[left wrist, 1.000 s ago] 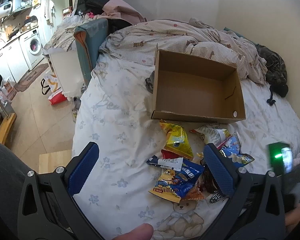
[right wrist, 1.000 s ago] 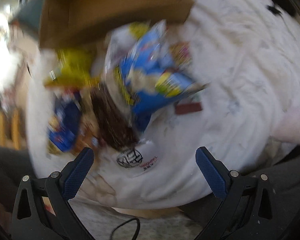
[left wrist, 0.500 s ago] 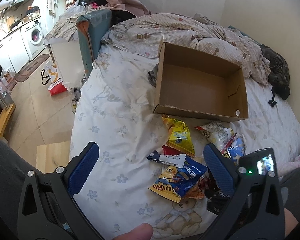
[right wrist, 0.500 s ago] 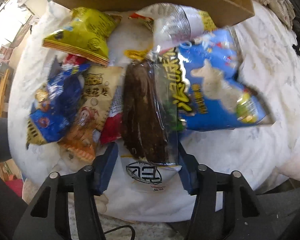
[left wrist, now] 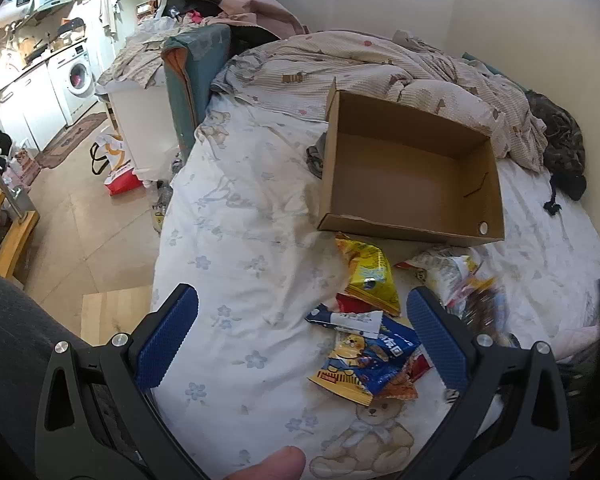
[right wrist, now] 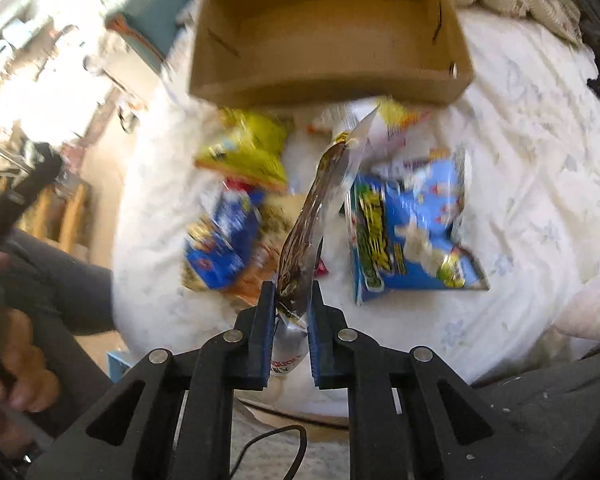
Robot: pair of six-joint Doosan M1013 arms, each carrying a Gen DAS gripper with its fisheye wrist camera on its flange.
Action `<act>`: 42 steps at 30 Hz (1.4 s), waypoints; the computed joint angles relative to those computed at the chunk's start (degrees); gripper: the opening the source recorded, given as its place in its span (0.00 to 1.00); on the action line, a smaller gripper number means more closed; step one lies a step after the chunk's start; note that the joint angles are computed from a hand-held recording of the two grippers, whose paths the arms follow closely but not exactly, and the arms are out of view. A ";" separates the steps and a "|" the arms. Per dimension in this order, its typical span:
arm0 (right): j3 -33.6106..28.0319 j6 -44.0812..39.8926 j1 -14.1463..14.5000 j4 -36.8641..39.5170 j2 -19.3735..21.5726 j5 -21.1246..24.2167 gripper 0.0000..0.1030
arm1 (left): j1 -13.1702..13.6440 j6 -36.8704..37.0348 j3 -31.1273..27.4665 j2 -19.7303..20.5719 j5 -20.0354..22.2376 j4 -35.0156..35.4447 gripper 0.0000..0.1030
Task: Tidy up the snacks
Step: 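Grasp the brown jerky stick packet with the right gripper and lift it, then grasp the small blue candy bar with the left gripper while the right gripper holds the jerky packet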
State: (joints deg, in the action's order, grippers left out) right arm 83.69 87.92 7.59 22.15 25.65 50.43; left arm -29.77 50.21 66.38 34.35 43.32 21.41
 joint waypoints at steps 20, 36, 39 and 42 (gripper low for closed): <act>2.70 -12.50 -4.54 19.90 -2.17 -18.23 0.15 | 0.80 9.02 -12.13 7.67 16.34 -5.21 1.00; 2.50 -11.34 -5.26 21.82 -1.42 -17.48 0.15 | 2.28 16.89 -31.79 22.16 37.02 -21.97 0.99; 2.51 -11.37 -5.18 21.54 -1.49 -17.58 0.15 | 1.93 16.88 -31.95 22.19 36.72 -20.49 0.95; 2.39 -11.41 -5.19 21.48 -1.32 -17.44 0.15 | 2.09 17.06 -31.94 21.95 36.69 -22.12 0.94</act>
State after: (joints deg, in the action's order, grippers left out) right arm 86.09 76.51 2.40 43.63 24.33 32.99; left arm -27.68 67.28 34.43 56.30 80.01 -0.71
